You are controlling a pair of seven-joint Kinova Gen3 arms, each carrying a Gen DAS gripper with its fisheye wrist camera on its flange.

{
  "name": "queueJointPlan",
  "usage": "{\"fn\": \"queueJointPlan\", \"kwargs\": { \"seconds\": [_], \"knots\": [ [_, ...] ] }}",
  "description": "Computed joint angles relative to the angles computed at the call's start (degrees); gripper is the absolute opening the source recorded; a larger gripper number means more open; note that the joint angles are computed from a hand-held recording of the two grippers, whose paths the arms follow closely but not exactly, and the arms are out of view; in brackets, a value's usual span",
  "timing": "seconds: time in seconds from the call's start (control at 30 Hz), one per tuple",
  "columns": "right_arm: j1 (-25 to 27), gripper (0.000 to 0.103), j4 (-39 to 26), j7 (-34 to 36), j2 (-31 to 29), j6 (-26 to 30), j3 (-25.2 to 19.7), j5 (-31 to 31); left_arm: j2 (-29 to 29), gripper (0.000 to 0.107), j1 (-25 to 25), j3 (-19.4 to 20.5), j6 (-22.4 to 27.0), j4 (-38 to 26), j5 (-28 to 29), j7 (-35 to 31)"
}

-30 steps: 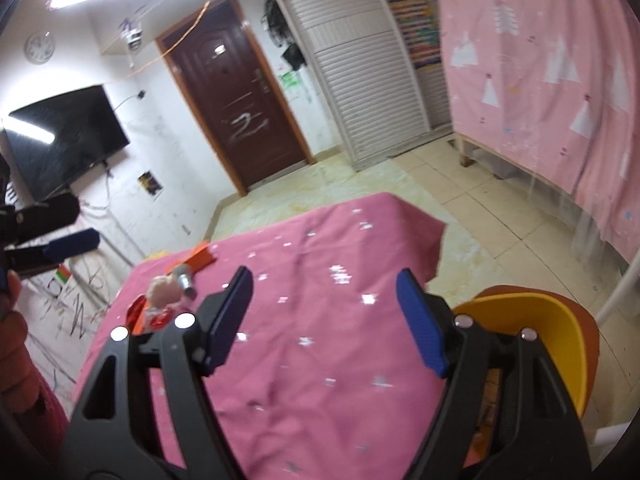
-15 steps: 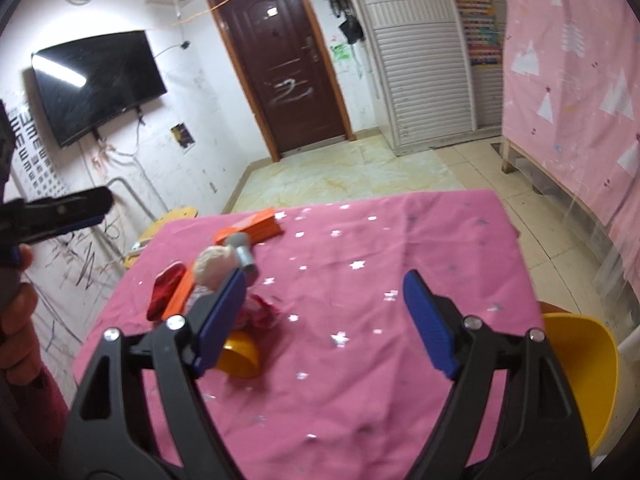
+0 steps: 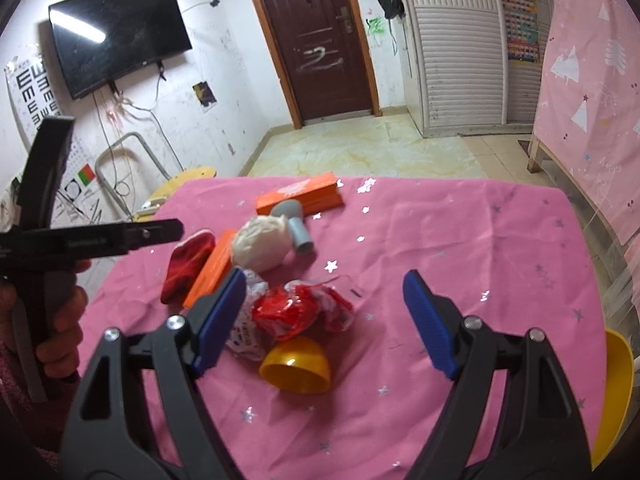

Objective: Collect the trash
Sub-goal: 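Grasp the red striped knit hat with the left tool, then grasp the red plastic wrapper with the right tool while the left tool holds the hat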

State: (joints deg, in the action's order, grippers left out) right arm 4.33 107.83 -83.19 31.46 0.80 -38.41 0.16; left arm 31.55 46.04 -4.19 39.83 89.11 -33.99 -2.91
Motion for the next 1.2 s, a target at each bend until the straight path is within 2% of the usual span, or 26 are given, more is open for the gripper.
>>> {"fn": "queueJointPlan", "kwargs": {
  "seconds": [0.13, 0.37, 0.47, 0.57, 0.63, 0.73, 0.83, 0.97, 1.07, 1.1, 1.2],
  "knots": [
    [-2.96, 0.077, -1.40, -0.02, 0.30, 1.53, 2.72, -0.49, 1.06, 0.075, -2.50, 0.89, -3.05, 1.13, 2.36, -1.74],
    [-6.26, 0.078, -3.00, 0.92, 1.12, 2.87, 5.77, -2.32, 2.26, 0.074, -1.86, -1.03, -6.19, 2.94, 4.03, -2.54],
    [-7.41, 0.078, -3.76, 1.30, 1.62, 3.49, 6.81, -3.04, 2.53, 0.071, -0.97, -2.09, -7.98, 3.75, 3.89, -2.53],
    [-8.44, 0.078, -4.32, 1.64, 1.89, 3.97, 7.74, -3.77, 3.38, 0.058, 0.61, -3.31, -7.56, 2.84, 3.06, -2.60],
    [-8.56, 0.078, -4.58, 1.98, 2.04, 4.12, 7.91, -4.20, 3.93, 0.039, 1.67, -3.94, -7.15, 2.19, 2.26, -2.46],
    [-9.27, 0.078, -4.97, 2.13, 2.18, 4.41, 8.66, -4.89, 3.65, 0.018, 2.23, -4.41, -7.94, 2.59, 1.84, -1.70],
    [-9.61, 0.078, -5.21, 2.27, 2.35, 4.57, 8.99, -5.47, 3.50, 0.011, 4.04, -6.12, -7.38, 2.50, 0.85, 1.09],
    [-9.75, 0.082, -5.67, 2.40, 2.66, 5.08, 9.44, -6.16, 2.56, 0.010, 5.15, -7.26, -6.51, 3.51, -1.39, 4.72],
    [-8.10, 0.082, -5.83, 3.18, 3.31, 5.11, 7.84, -6.70, 1.97, 0.010, 5.84, -7.41, -5.13, 3.91, -3.41, 7.31],
    [-7.59, 0.082, -5.83, 3.41, 3.49, 5.12, 7.34, -6.84, 1.70, 0.010, 6.05, -7.36, -4.69, 4.09, -4.21, 8.18],
    [-6.04, 0.058, -6.16, 4.65, 4.12, 5.90, 5.86, -7.20, 0.99, 0.010, 6.33, -6.68, -3.09, 4.23, -6.45, 10.54]
  ]
}}
